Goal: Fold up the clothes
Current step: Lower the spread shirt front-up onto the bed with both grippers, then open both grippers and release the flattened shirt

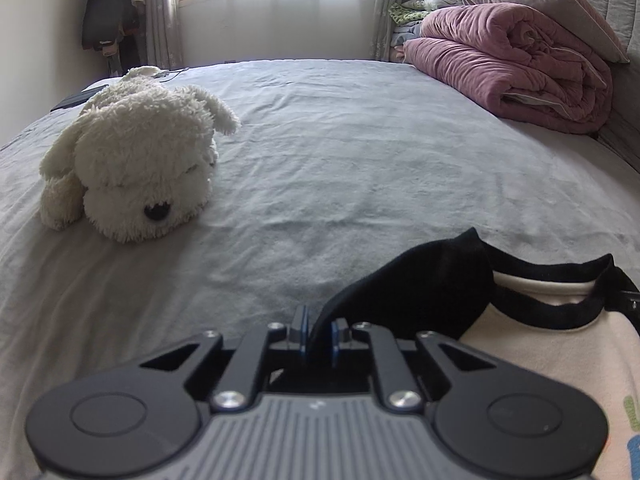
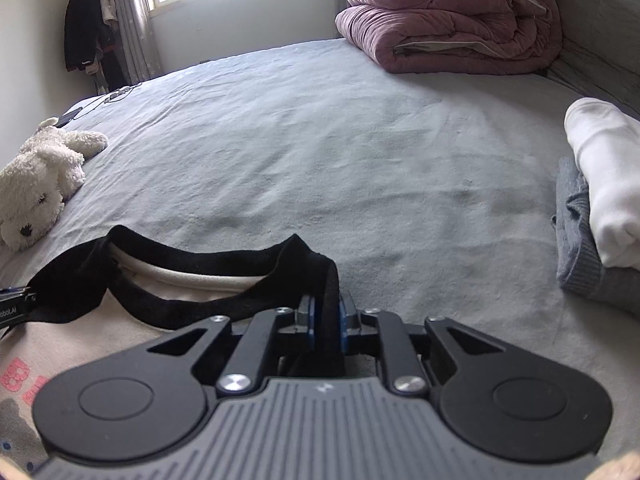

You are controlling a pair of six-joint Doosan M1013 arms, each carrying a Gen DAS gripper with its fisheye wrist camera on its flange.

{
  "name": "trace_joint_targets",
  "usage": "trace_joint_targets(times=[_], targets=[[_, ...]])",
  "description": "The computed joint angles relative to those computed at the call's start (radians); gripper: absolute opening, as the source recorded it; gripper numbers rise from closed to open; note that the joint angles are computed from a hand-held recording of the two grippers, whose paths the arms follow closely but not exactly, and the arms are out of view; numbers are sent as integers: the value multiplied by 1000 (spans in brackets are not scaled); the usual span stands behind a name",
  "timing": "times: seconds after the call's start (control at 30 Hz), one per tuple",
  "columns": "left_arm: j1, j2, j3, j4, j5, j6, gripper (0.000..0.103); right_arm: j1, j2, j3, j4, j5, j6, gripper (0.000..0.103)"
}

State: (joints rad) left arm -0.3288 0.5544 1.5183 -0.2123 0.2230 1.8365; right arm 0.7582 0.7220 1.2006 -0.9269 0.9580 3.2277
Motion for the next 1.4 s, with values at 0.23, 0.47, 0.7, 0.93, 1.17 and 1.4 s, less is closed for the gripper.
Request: trace_joint_targets(times=[0.23,0.47,0.7,0.93,1.17,1.4], targets=[[3,-33,32,-39,0,43,48,10,-25,20,9,13,24,46],[15,-91,101,-255,5,260,59,35,-66,63,36,-13,76,49],[30,-155,174,-403,30,401,61,73,-102,97,59,-40,109,51],[48,-232,262,-548,69,548,62,125,-134,127,52,-45,156,53],[81,-313,367,-714,134,738,62,186,-162,162,48,-65,243,54],[116,-383,457,-804,199,857,65,250,-170,164,30,-53,285,59]])
